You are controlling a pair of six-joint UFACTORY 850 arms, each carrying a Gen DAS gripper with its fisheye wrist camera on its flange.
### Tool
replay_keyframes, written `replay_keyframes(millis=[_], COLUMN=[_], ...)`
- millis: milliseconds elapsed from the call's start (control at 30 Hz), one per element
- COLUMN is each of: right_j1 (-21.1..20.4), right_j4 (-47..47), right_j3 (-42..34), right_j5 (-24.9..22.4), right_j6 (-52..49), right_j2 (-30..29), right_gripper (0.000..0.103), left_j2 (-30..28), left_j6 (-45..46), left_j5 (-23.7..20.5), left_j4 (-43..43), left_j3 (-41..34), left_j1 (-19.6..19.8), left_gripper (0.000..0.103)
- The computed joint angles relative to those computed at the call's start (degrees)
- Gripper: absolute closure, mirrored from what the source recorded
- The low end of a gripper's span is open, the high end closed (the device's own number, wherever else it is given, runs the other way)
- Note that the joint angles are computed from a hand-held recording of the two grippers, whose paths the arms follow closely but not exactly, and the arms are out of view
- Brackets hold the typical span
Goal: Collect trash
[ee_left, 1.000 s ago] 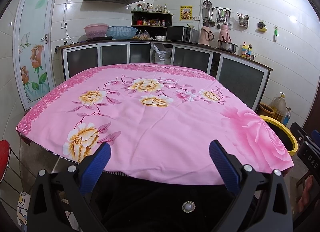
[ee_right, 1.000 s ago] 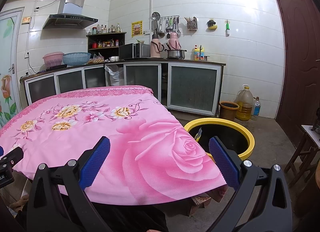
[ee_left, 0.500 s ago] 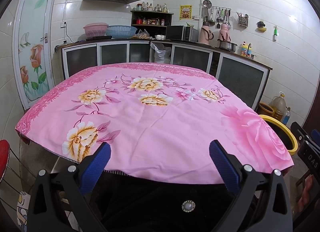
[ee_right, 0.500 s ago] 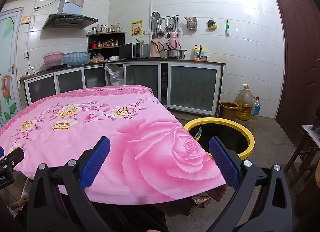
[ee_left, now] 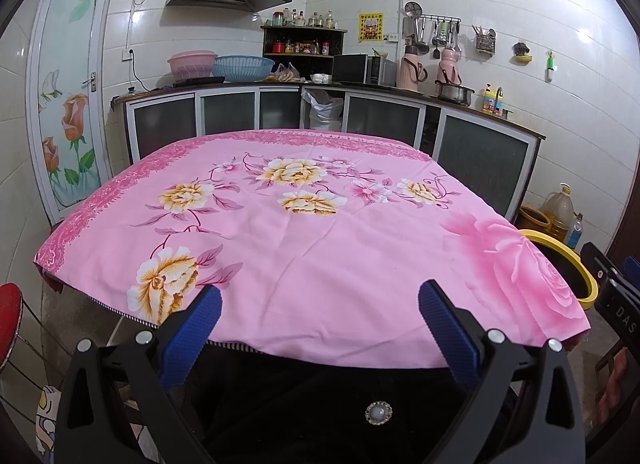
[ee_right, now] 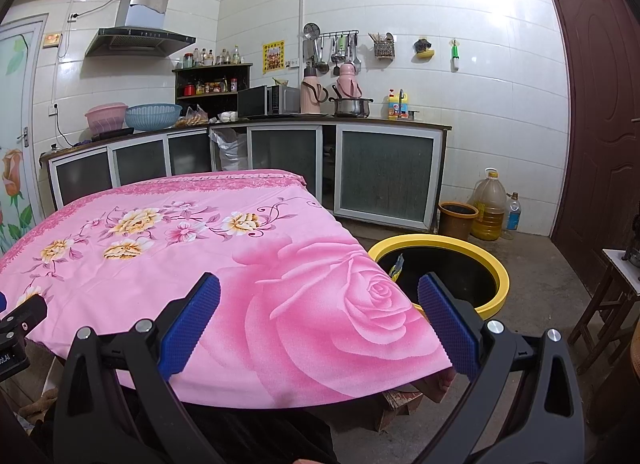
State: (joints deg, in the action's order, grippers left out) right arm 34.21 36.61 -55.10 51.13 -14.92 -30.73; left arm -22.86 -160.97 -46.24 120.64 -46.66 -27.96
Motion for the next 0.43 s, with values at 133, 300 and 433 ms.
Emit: replay_keyframes(millis=[133, 300, 433], right_j1=[0.0, 0.0, 0.0], right_j4=[0.0, -0.1, 0.0], right_j3=[0.0, 0.1, 0.1], right_j5=[-0.1, 0.0, 0.0], right_j6=[0.0, 0.1, 0.0], right_j2=[0.0, 0.1, 0.1], right_gripper=[0.008, 0.008, 0.008], left_j2=[0.1, 0.2, 0.1], left_j6=[-0.8, -2.3, -2.3], left_j5=[0.8, 2.3, 2.5], left_j4=[0.9, 2.3, 2.2], left_j3=[0.1, 0.3, 0.2], left_j1=[0.5, 1.1, 1.1], left_gripper=[0.008, 0.008, 0.008])
